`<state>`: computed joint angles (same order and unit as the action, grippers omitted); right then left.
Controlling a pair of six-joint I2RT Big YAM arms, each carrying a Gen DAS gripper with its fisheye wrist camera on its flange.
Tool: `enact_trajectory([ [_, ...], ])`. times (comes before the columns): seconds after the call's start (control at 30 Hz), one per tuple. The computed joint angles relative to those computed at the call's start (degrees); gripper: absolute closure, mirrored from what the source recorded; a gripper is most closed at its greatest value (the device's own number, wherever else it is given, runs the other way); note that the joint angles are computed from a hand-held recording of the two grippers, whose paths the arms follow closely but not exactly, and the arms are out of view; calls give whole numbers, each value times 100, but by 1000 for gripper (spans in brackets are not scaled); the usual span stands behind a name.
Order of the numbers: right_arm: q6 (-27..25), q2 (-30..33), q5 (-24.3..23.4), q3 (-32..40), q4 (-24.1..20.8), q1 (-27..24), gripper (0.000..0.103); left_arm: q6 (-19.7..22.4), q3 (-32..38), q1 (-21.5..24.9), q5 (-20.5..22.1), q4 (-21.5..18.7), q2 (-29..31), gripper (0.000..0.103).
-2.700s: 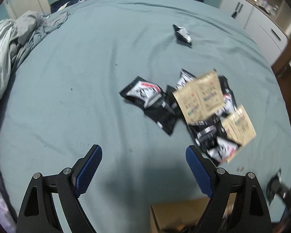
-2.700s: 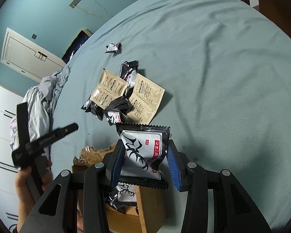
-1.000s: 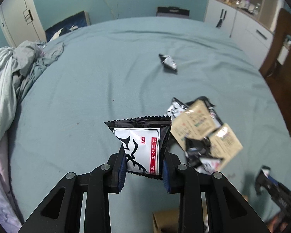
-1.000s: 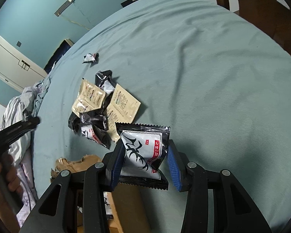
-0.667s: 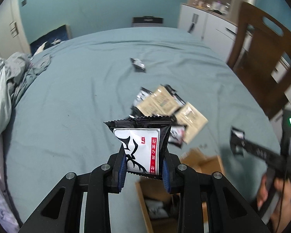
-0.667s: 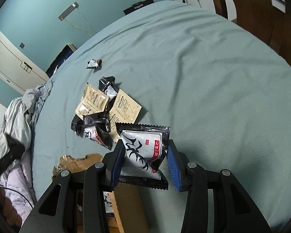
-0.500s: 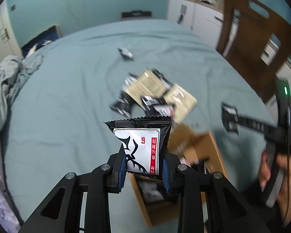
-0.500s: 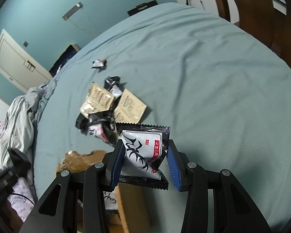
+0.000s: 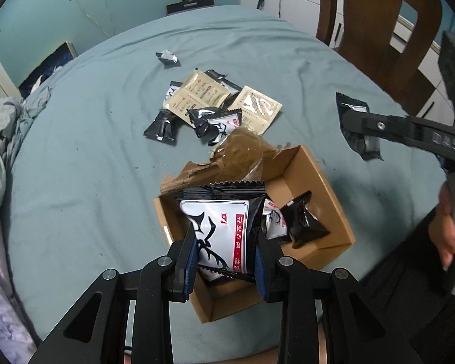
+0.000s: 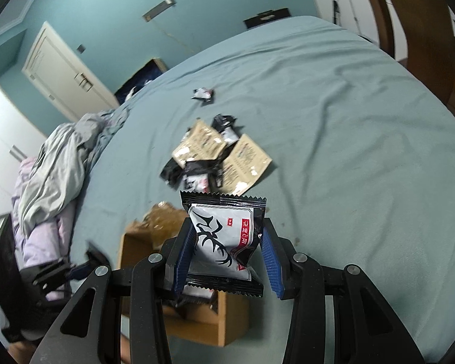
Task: Organize snacks
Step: 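Lower the left gripper's packet into the box and open it, then lower the right gripper's deer-print packet into the box and open it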
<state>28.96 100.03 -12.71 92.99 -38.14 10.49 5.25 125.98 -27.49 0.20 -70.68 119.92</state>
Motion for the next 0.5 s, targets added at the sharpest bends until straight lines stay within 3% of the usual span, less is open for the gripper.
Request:
enact_trajectory([
  [0.17,-274,-74,-172,-69,16,62,62,-89,71,19,-20,-68,45,71],
  [0.23,-332,-88,-267,-88,43,60,62,-107,128,23,-54,-118,89,53],
  [0.27,-352,-91,-289,-93,50,55,62,-136,120,20,-109,-83,85,36],
  [0.3,-376,-87,-283,-87,54,57,62,-151,66,16,-166,4,54,28],
  [0.5,-463,-81,-240,-99,35,109,62,-323,159,39,-513,89,108,21],
])
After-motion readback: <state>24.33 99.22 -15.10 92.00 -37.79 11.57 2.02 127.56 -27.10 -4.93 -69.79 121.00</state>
